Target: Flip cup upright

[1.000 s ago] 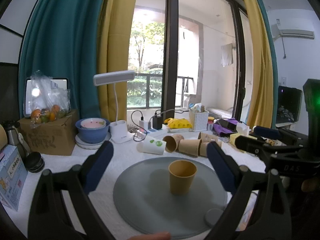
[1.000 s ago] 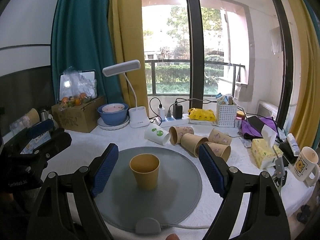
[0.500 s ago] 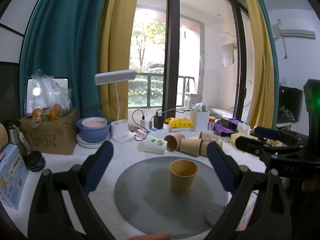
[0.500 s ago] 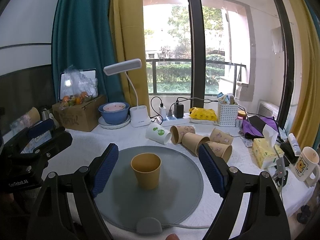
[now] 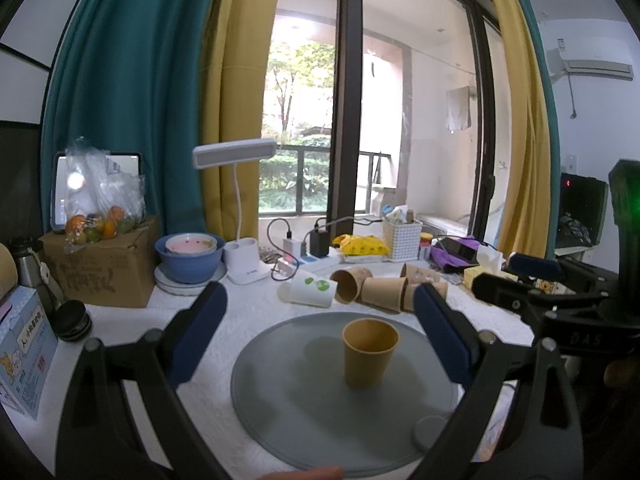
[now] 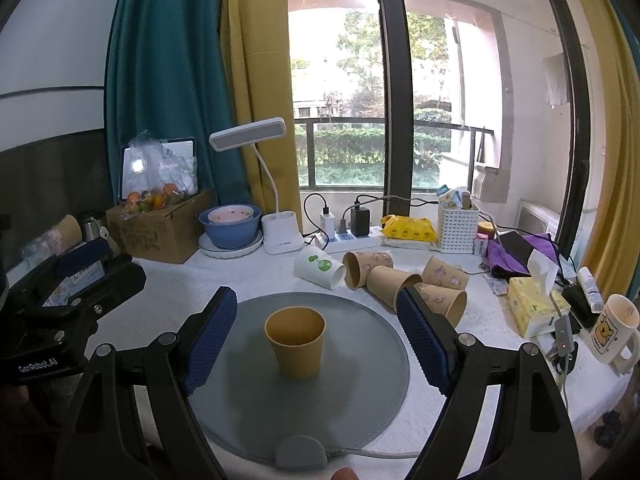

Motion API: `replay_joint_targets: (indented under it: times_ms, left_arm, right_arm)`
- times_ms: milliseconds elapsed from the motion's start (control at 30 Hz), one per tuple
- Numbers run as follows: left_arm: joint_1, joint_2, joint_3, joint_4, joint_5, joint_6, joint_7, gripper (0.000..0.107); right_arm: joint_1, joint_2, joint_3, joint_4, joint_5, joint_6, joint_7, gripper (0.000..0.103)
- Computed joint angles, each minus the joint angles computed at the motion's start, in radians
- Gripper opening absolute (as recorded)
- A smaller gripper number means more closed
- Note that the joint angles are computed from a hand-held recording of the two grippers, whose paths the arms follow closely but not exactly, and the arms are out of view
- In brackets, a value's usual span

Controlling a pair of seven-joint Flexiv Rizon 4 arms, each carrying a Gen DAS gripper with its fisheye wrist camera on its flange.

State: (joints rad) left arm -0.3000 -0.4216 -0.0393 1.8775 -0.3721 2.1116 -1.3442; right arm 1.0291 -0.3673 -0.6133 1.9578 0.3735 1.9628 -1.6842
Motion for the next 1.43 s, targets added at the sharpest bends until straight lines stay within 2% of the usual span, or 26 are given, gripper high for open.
replay_joint_targets:
  times_ms: [1300,1433]
  left_arm:
    - [-0.002,-0.006,-0.001,-0.008,-0.002,-0.003,-0.001,0.095]
    - [0.005,-0.01,-0.006,-0.002,0.01,0.011,-0.009,0.095]
  right_arm:
    - [-0.004,0.0,0.004,-0.002,-0.002,-0.003,0.0,0.084]
    - [-0.032,0.002,0.034,-0.003,-0.017,-0.002,0.003,0.084]
